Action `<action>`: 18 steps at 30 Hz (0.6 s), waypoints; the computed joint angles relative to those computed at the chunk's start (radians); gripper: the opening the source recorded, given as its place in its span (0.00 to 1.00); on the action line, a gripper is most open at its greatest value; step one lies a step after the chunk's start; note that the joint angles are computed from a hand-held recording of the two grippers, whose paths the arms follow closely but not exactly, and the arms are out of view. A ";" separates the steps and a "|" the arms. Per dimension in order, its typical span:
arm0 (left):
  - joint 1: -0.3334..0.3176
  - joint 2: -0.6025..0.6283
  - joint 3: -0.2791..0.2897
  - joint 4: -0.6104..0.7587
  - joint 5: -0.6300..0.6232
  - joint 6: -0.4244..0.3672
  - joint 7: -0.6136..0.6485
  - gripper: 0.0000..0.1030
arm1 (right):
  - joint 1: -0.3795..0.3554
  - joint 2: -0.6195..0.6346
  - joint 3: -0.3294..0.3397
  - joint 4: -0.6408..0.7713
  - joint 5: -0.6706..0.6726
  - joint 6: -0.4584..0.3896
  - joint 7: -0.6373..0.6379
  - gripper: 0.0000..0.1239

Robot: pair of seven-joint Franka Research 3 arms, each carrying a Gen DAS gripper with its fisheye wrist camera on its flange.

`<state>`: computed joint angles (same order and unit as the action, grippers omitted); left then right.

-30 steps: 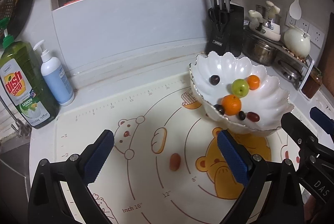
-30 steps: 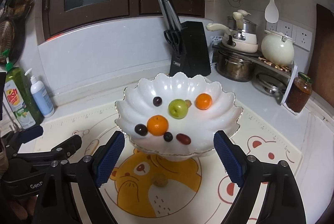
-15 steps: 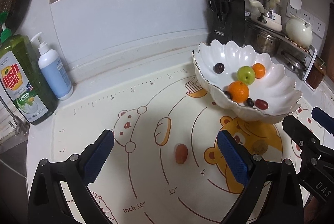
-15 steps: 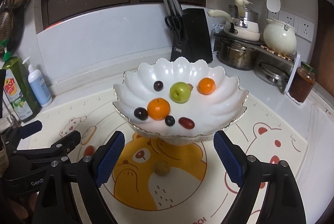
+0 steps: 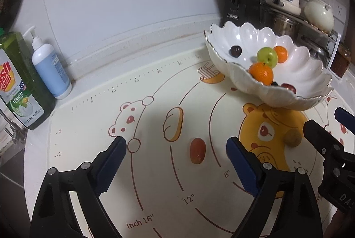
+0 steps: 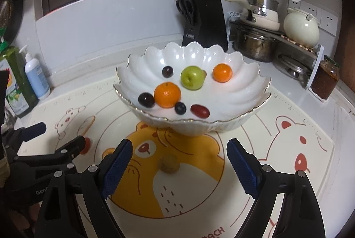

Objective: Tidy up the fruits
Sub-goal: 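Withdraw both tools from the bowl back toward the mat, then grasp the brown round fruit with the right gripper while the left gripper grasps the red date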

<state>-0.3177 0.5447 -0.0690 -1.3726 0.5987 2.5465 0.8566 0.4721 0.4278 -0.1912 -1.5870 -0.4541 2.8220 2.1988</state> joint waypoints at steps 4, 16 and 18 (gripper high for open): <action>0.005 0.016 -0.007 0.009 -0.014 -0.004 0.020 0.83 | -0.010 0.013 0.013 0.007 0.021 -0.006 -0.023 0.67; 0.018 0.057 -0.022 0.042 -0.086 -0.006 0.082 0.69 | -0.053 0.057 0.077 0.044 0.180 -0.034 -0.200 0.53; 0.021 0.067 -0.028 0.055 -0.104 -0.018 0.096 0.69 | -0.051 0.063 0.076 0.047 0.198 -0.041 -0.215 0.52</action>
